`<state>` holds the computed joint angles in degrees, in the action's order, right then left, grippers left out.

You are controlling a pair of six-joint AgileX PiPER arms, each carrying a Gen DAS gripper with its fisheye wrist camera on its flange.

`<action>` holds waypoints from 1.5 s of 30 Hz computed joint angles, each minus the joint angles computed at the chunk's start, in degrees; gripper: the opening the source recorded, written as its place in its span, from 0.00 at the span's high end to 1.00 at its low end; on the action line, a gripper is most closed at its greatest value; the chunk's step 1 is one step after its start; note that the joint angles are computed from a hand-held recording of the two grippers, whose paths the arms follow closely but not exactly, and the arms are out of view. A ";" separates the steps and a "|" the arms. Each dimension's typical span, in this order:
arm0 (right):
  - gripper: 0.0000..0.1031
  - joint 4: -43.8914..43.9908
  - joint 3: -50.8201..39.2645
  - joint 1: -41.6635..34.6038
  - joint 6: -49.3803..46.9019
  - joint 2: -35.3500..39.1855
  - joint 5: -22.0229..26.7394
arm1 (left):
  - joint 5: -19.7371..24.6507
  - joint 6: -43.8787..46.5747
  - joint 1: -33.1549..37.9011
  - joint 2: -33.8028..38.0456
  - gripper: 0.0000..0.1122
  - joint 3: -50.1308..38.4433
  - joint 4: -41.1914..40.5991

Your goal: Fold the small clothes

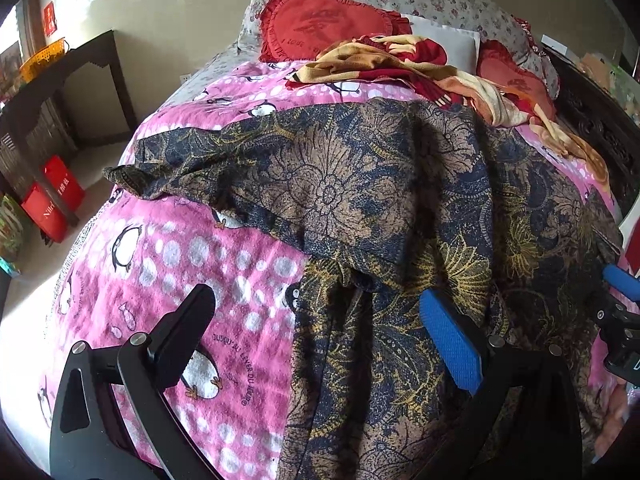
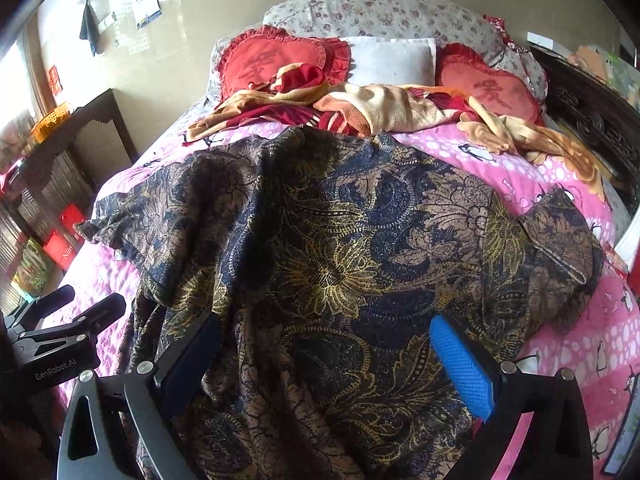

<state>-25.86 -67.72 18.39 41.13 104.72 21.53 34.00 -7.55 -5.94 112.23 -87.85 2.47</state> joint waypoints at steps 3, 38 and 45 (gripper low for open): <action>0.00 -0.23 -0.21 -0.09 0.60 0.55 -0.17 | 0.25 -0.79 -0.38 0.39 0.09 -0.29 0.93; 0.00 -2.21 -1.68 -1.03 3.86 3.47 1.16 | 1.46 -3.20 -2.52 1.94 0.09 -2.00 2.91; 0.00 0.19 -2.31 -1.28 1.35 3.94 1.60 | 1.45 -3.51 -2.59 1.98 0.09 -2.01 3.42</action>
